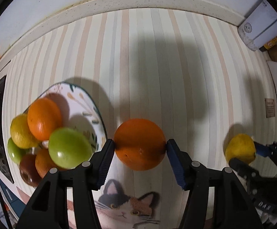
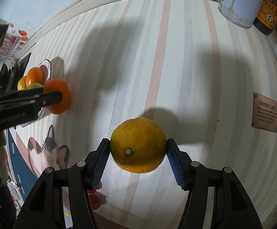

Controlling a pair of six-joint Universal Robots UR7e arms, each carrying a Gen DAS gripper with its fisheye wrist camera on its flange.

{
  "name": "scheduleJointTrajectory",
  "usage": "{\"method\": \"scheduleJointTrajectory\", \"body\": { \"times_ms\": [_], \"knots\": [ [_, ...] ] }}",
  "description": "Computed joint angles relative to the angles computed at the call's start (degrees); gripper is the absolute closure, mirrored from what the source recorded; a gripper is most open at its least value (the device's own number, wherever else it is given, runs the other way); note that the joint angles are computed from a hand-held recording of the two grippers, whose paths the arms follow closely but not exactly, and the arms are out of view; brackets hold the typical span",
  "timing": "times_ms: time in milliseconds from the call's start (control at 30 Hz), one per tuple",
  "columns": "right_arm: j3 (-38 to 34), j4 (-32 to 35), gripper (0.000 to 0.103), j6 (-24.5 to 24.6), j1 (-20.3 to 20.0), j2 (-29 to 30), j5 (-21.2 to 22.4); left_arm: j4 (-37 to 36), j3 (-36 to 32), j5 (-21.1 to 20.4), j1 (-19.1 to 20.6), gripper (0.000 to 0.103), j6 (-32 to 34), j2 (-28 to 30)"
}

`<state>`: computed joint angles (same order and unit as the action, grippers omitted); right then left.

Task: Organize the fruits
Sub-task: 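Grasp the orange with the left tool while the right tool holds the lemon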

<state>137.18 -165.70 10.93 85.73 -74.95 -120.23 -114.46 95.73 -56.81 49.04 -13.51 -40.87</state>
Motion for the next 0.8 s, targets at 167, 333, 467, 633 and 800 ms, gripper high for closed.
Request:
{"method": "scheduleJointTrajectory", "body": {
  "times_ms": [167, 333, 467, 633, 800],
  "knots": [
    [0.22, -0.12, 0.040, 0.19, 0.51, -0.15, -0.12, 3.22, -4.16, 1.00, -0.06, 0.051, -0.31, 2.33],
    [0.93, 0.72, 0.040, 0.48, 0.83, -2.48, 0.91, 0.78, -1.03, -1.71, -2.62, 0.078, -3.69, 0.00],
    [0.74, 1.25, 0.040, 0.31, 0.53, -2.06, 0.75, 1.87, -0.60, -3.51, -2.12, 0.077, -3.25, -0.70],
    [0.74, 1.01, 0.040, 0.65, 0.32, -1.81, 0.97, -0.27, -1.90, -5.82, -0.39, 0.060, -5.67, -0.24],
    [1.12, 0.10, 0.040, 1.21, 0.12, -1.90, 1.10, 0.78, -5.01, -8.27, 1.33, 0.046, -5.47, 1.06]
  ]
}}
